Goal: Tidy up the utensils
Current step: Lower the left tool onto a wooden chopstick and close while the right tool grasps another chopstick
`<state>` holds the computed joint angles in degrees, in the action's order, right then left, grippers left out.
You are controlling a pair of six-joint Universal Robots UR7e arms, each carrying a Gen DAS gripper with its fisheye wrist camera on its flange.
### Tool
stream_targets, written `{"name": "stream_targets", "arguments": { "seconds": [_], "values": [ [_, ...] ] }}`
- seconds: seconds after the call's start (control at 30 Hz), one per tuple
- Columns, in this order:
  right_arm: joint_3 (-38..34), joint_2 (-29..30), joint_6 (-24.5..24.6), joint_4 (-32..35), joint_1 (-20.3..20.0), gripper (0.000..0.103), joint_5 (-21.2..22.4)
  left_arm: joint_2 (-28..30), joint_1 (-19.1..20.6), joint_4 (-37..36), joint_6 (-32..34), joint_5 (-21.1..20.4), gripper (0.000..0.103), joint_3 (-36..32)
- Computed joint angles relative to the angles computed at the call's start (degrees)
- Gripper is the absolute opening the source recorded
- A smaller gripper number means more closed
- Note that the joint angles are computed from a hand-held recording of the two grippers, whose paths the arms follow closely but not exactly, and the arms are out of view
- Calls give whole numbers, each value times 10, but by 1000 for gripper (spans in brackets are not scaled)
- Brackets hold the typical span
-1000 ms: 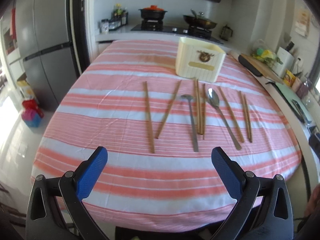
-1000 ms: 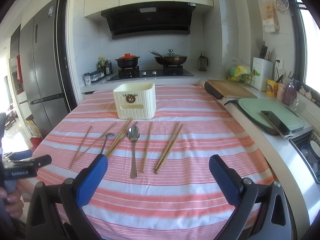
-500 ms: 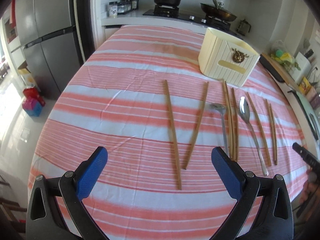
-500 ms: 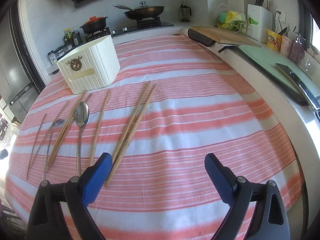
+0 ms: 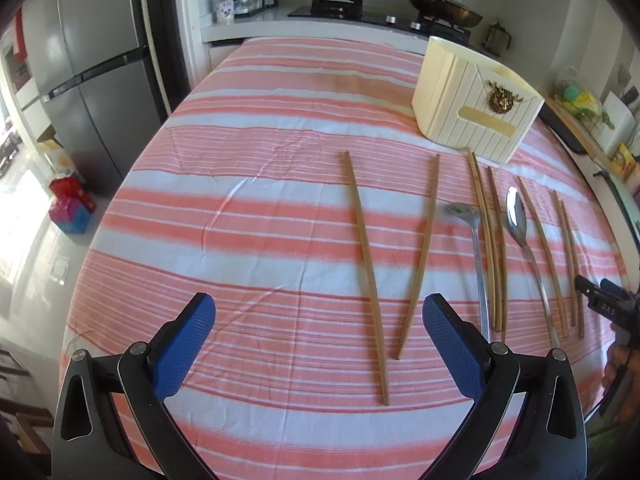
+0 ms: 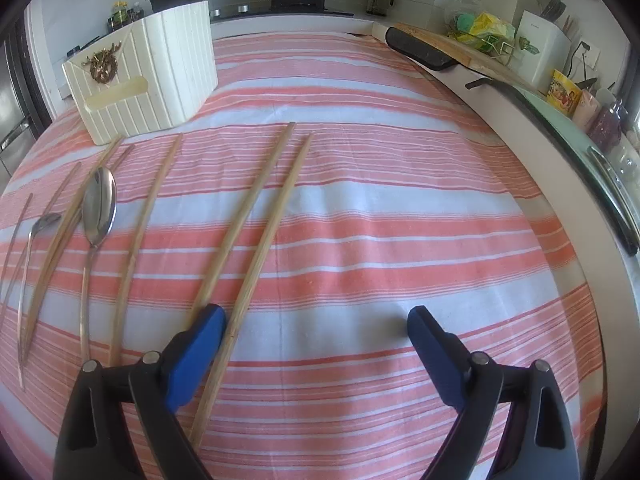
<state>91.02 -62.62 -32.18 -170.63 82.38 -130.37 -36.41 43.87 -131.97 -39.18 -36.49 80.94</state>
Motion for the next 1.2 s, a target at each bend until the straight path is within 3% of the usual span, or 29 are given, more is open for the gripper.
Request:
{"name": "stream_targets", "arguments": {
  "seconds": [0.13,0.33,0.43,0.47,0.5,0.57,0.63,0.73,0.83,0.87,0.9,0.97,1.03,1.1,1.2],
  "values": [
    [-22,5,-23,23,0,94,-12,17,20,-9,52,-26,103,-40],
    [-89,0,31,213,-17,96,36,75,61,80,72,-55,102,-161],
    [-110,7,7,246,-15,94,31,114,73,158,66,-54,101,-233],
    [-118,10,5,257,-14,94,30,128,76,185,66,-52,96,-259],
    [-128,15,-1,267,-13,90,31,137,79,210,63,-51,90,-278],
    [-156,29,-9,287,-11,77,35,151,81,219,77,-49,89,-304],
    [-195,49,-9,309,-9,57,36,167,83,239,88,-53,84,-338],
    [-257,85,-6,338,-6,44,39,187,88,267,100,-68,67,-387],
    [-329,127,1,366,-4,26,35,212,92,289,117,-80,42,-443],
    [-359,142,10,386,-5,21,39,223,94,296,122,-86,28,-465],
    [-387,156,23,403,-6,14,45,237,95,310,125,-89,7,-495],
    [-446,184,48,444,-7,10,52,262,98,332,131,-91,4,-546],
    [-486,202,70,468,-8,6,65,264,98,314,141,-88,4,-550],
    [-485,198,76,456,-8,6,86,245,97,275,144,-89,4,-522],
    [-441,161,75,425,-4,6,131,189,83,168,161,-98,4,-426]
  ]
}}
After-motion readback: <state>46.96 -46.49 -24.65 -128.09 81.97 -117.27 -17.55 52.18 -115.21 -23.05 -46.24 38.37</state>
